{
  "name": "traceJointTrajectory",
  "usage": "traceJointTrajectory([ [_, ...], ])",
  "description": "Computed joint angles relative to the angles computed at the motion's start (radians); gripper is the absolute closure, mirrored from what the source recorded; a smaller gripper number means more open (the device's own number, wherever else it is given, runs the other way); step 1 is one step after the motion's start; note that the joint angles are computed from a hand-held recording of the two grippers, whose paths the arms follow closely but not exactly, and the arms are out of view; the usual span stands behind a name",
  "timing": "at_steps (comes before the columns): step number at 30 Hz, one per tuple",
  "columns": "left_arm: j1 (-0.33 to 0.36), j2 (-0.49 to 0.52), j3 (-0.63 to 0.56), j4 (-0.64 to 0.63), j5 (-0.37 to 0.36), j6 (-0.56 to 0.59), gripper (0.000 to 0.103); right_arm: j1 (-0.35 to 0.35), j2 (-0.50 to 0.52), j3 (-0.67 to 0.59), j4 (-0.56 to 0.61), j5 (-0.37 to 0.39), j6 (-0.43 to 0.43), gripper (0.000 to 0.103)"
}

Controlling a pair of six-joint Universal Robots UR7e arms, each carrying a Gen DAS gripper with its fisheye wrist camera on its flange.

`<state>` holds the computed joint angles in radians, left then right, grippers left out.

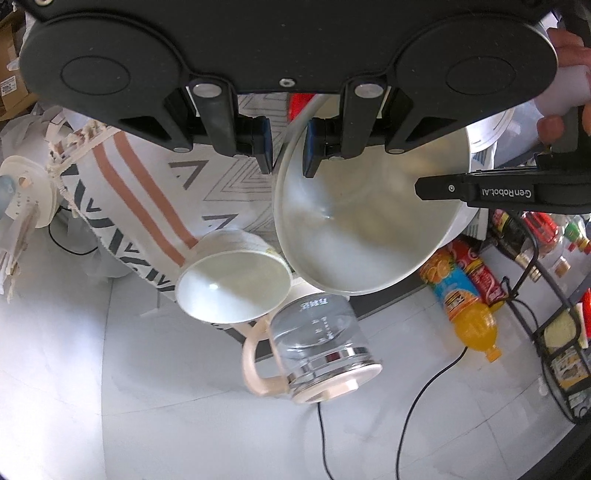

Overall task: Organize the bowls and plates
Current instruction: 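Lift the large cream bowl with the right gripper over the red bowl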

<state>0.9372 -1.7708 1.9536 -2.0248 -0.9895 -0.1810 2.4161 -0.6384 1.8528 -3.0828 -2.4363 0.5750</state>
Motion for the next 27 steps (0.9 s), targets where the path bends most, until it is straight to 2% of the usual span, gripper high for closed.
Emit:
traceJointTrajectory([
  [19, 0.045, -0.096, 0.012, 0.112, 0.052, -0.086, 0.092, 0.009, 0.064, -0.070, 0.109, 0.088, -0.004, 0.086],
  [27, 0.073, -0.101, 0.021, 0.142, 0.044, -0.098, 0.092, -0.003, 0.071, -0.076, 0.151, 0.106, -0.003, 0.086],
])
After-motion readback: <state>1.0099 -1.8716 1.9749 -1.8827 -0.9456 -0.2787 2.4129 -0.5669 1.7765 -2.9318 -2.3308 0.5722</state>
